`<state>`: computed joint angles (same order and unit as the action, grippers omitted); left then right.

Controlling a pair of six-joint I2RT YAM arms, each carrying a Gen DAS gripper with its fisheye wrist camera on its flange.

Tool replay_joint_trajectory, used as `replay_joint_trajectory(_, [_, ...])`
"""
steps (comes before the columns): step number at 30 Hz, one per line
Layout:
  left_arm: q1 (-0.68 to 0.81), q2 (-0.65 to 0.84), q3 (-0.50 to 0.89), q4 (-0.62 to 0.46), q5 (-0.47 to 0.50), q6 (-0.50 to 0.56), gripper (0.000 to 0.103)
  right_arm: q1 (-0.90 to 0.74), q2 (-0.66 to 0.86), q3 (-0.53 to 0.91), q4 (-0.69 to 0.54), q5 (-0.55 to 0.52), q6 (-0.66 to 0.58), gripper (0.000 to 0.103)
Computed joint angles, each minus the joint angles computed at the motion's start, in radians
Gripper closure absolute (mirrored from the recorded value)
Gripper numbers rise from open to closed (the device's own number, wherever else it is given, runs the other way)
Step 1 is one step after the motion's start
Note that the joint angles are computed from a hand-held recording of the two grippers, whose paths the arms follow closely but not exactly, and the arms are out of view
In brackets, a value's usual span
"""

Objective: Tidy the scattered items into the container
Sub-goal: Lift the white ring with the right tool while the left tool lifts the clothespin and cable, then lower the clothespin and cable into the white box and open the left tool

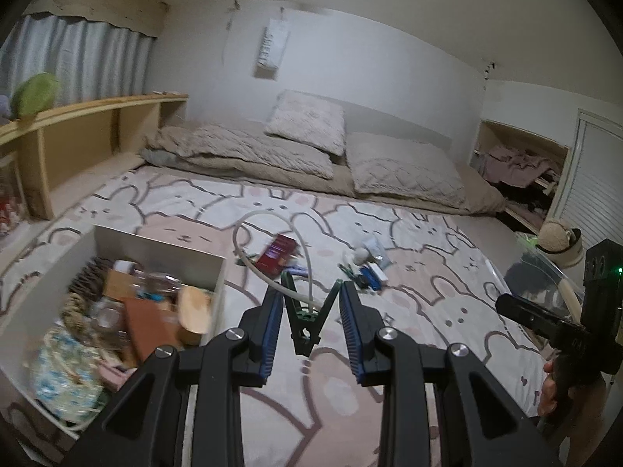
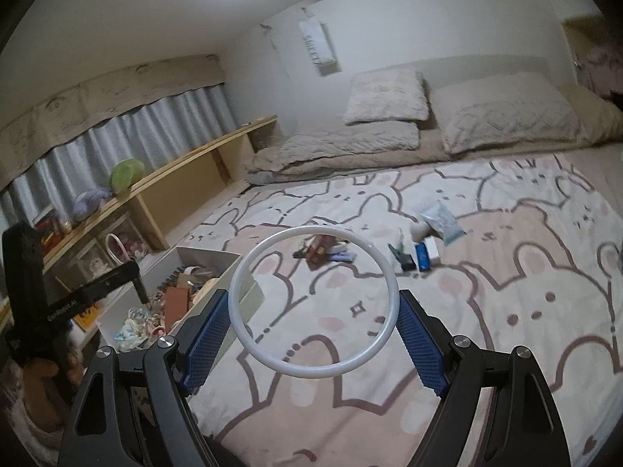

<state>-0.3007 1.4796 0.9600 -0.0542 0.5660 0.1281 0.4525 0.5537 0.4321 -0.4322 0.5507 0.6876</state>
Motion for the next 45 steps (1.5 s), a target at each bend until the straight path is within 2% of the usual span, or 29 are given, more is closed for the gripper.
replay_joint_trajectory(13, [0.200, -0.014, 0.021, -0.042, 0.067, 0.073, 0.073, 0.076, 0.228, 0.125, 0.144, -0.010, -0.072, 0.019])
replay_joint_trajectory(30, [0.378, 0.168, 0.103, -0.086, 0.076, 0.180, 0.073, 0.121, 0.523, 0.271, 0.306, -0.136, -0.118, 0.019])
replay_joint_trajectory(45, [0.394, 0.372, 0.234, -0.170, -0.012, 0.266, 0.073, 0.147, 0.748, 0.426, 0.365, -0.218, -0.157, 0.019])
